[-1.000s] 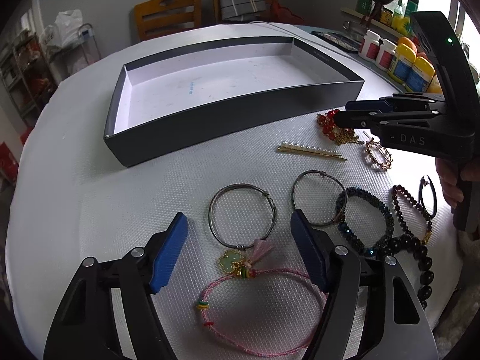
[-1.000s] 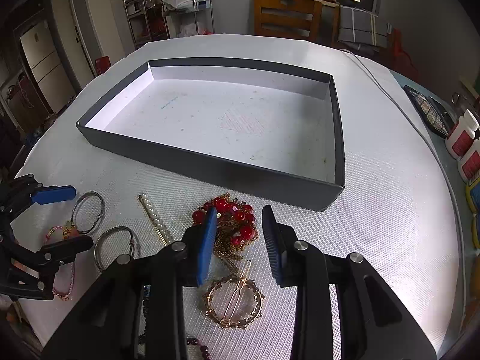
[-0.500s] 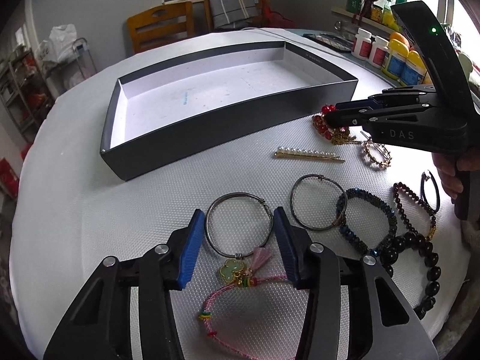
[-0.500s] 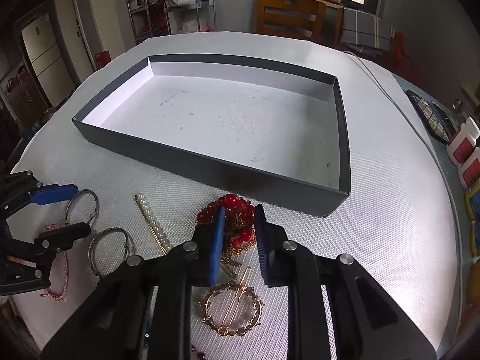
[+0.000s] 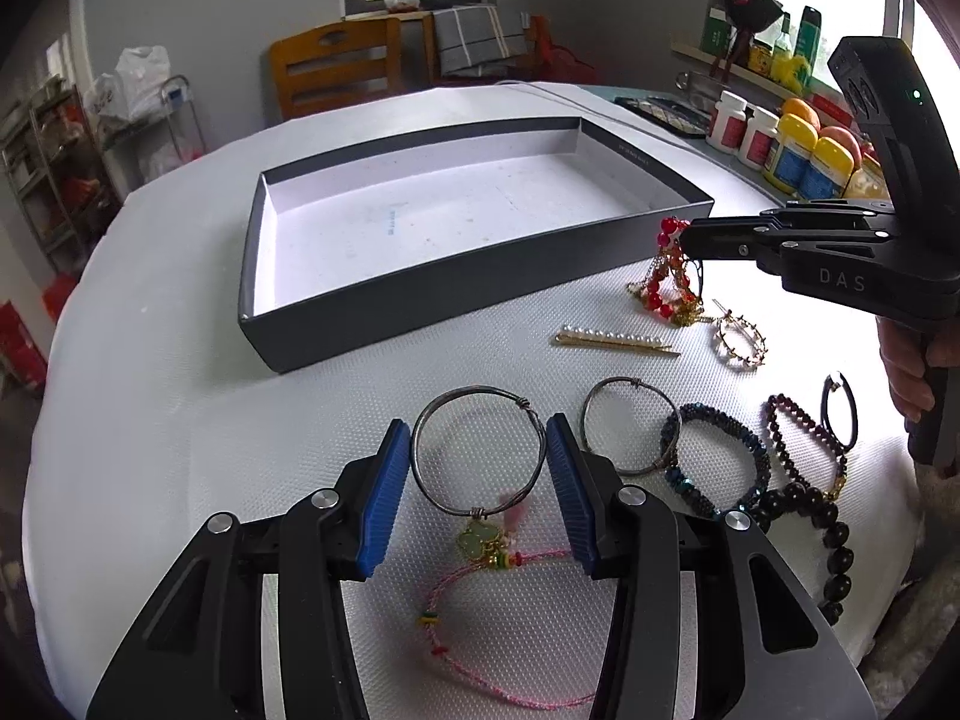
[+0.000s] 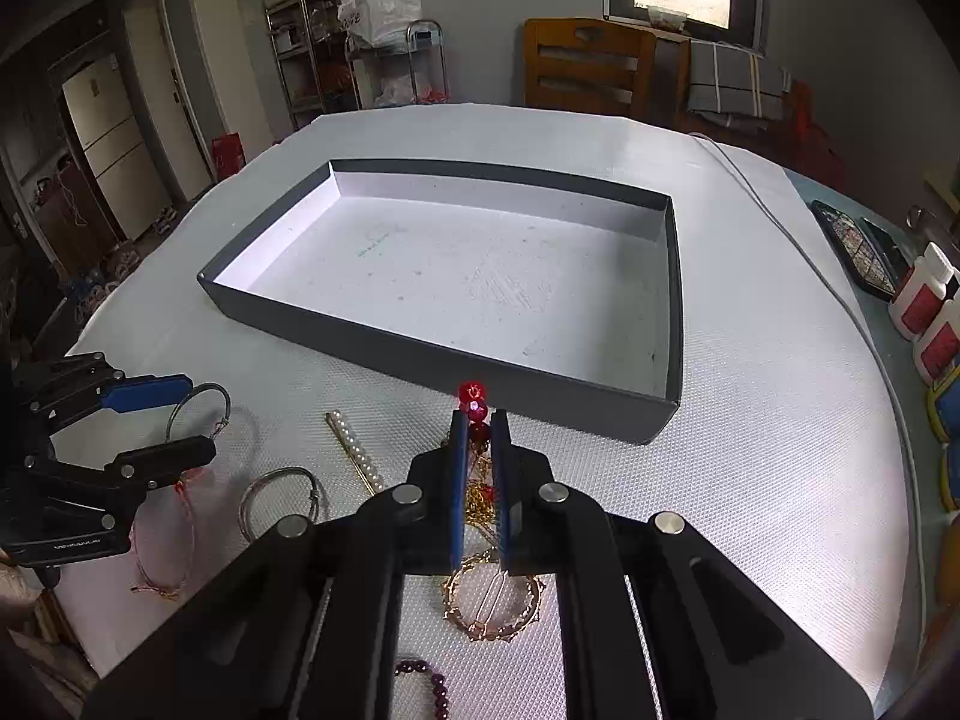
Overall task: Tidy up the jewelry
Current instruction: 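Carry the silver bangle and red chain over the black box with both tools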
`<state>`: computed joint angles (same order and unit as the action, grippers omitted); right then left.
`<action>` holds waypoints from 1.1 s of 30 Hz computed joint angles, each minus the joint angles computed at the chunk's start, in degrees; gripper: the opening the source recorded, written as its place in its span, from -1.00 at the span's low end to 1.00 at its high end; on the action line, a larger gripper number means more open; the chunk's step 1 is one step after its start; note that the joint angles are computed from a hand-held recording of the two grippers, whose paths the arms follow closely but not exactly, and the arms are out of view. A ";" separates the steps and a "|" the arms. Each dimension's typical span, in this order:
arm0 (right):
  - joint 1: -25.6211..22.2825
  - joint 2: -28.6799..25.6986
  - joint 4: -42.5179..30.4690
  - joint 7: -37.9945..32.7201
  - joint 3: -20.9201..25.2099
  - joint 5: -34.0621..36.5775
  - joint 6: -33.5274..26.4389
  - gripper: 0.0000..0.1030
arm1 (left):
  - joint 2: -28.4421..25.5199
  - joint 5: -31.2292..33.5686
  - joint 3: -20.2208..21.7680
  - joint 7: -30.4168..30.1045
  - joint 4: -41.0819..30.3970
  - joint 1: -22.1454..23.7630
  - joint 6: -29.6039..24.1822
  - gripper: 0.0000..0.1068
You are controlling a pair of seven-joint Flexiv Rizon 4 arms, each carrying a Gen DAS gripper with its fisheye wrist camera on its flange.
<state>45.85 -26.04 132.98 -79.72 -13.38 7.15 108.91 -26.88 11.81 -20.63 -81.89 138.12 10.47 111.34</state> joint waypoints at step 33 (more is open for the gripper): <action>-1.45 2.32 -13.49 1.79 -6.91 -3.26 -7.74 -0.86 | -3.36 -13.43 4.15 9.10 -21.92 -6.77 -15.17 -0.08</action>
<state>44.40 -23.72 119.49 -77.93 -20.29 3.89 101.17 -30.23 -1.62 -16.48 -72.79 116.21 3.70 96.17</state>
